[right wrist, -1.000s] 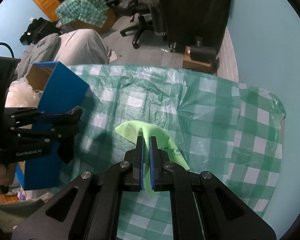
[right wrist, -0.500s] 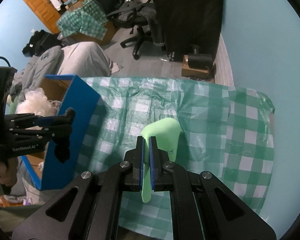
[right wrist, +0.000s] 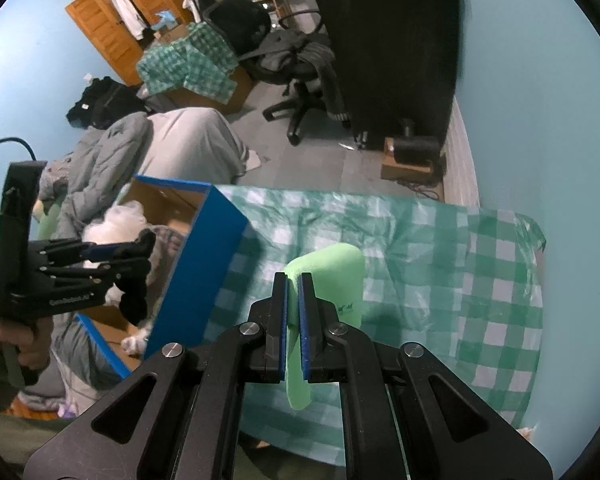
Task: Organize soft objects
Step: 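Carry the lime-green cloth and black sock over the box, then release the black sock with the left tool while the right tool drops the cloth in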
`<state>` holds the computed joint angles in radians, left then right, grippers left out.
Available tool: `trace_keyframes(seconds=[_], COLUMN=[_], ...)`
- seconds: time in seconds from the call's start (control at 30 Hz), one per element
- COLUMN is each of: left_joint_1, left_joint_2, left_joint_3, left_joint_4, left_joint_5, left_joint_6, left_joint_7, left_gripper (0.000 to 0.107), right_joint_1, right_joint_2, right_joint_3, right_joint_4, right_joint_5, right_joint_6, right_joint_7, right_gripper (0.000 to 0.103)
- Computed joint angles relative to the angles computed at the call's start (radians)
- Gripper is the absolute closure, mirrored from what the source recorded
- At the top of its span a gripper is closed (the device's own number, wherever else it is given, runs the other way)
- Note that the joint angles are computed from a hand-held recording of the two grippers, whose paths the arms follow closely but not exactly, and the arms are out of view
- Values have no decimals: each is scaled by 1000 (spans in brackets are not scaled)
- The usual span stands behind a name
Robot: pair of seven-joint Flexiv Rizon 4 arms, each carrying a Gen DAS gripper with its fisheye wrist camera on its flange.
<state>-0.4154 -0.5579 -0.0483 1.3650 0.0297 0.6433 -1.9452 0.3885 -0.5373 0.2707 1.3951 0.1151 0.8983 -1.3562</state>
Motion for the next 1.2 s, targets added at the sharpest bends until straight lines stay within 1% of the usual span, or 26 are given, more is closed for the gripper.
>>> trace_keyframes(seconds=[0.2, 0.57, 0.93, 1.2], left_joint_1=[17, 52, 84, 109], left_joint_2=[62, 154, 230, 260], left_joint_3=[15, 17, 17, 13], left_joint_4=[69, 178, 256, 311], left_joint_5=[7, 22, 36, 26], left_joint_6=[11, 44, 56, 79], left_joint_7=[-34, -89, -127, -140], left_gripper=[67, 67, 67, 67], right_joint_1=[18, 67, 138, 195], right_joint_2=[-21, -102, -201, -277], right_joint_3=[15, 42, 53, 34], right_joint_4=[-69, -238, -442, -555], right_joint_5=[7, 33, 68, 68], right_joint_6=[-15, -54, -134, -208], right_joint_7=[-17, -97, -175, -183], right_gripper=[98, 98, 98, 98])
